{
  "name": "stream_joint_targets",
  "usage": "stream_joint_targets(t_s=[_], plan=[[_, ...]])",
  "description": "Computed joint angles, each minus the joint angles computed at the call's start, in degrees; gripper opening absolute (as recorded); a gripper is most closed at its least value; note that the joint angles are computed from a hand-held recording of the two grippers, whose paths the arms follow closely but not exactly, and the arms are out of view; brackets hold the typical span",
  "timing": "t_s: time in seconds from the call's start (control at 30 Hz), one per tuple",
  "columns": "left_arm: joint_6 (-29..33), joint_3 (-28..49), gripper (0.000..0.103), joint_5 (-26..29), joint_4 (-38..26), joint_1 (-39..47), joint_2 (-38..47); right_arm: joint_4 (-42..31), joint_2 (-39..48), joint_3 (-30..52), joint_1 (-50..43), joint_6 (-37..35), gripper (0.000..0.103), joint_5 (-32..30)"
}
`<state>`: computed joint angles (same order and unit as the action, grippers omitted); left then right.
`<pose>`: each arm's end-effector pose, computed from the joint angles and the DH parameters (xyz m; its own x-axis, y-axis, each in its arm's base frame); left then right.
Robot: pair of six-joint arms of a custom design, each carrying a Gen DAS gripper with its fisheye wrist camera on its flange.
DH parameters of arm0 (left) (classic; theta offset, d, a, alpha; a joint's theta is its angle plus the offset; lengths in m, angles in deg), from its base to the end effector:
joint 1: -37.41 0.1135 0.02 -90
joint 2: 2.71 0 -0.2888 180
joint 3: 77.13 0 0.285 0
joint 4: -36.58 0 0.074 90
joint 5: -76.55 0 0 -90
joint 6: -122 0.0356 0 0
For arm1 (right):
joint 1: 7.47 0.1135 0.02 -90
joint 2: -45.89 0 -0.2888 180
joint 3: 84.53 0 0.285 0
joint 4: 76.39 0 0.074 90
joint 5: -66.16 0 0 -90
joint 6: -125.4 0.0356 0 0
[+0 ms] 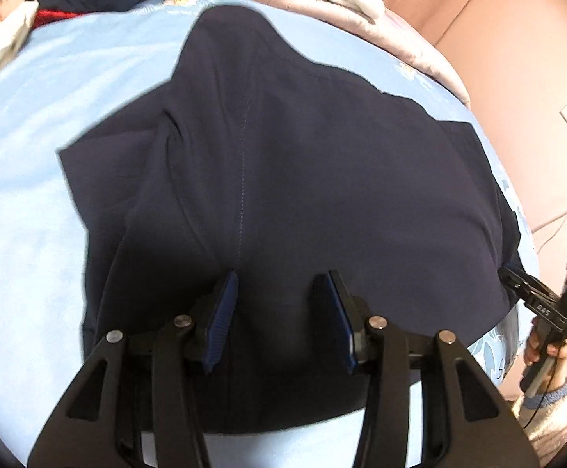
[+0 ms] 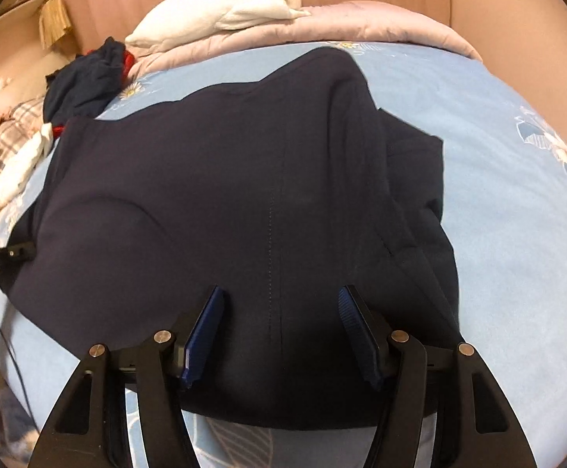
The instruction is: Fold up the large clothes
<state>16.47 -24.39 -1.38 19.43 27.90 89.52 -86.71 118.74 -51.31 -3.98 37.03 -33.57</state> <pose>0.3055 -0.0587 0.1300 -0.8673 -0.1202 -0.4831 0.0444 0.9479 -0.3155 0.2238 0.0197 0.1242 -0.7685 -0.0188 -0.6395 -0.1467 0.9781 0.1476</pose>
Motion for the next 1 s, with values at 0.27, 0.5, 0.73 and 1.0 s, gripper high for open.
stream_joint_targets(t_s=[0.27,0.5,0.73,1.0], plan=[[-1.8,-4.3,0.057,-0.6,4.0,3.8,-4.9,-1.7,-11.9,-2.4,-2.0,-1.5,0.062,2.5],[-4.1,-4.8,0.057,3.1,8.3,4.7,0.4,9.8,2.4,-3.1,-4.7,1.2,0.062,0.3],[-6.6,-9.4,0.057,7.6,8.2,8.8,-6.5,4.7,-1.4,-2.3,-3.0,2.1,0.063,3.3],[-8.0,-13.1,0.057,12.9,12.7,11.6,-6.8,10.7,-1.3,-7.8,-12.6,2.7,0.063,-9.5]])
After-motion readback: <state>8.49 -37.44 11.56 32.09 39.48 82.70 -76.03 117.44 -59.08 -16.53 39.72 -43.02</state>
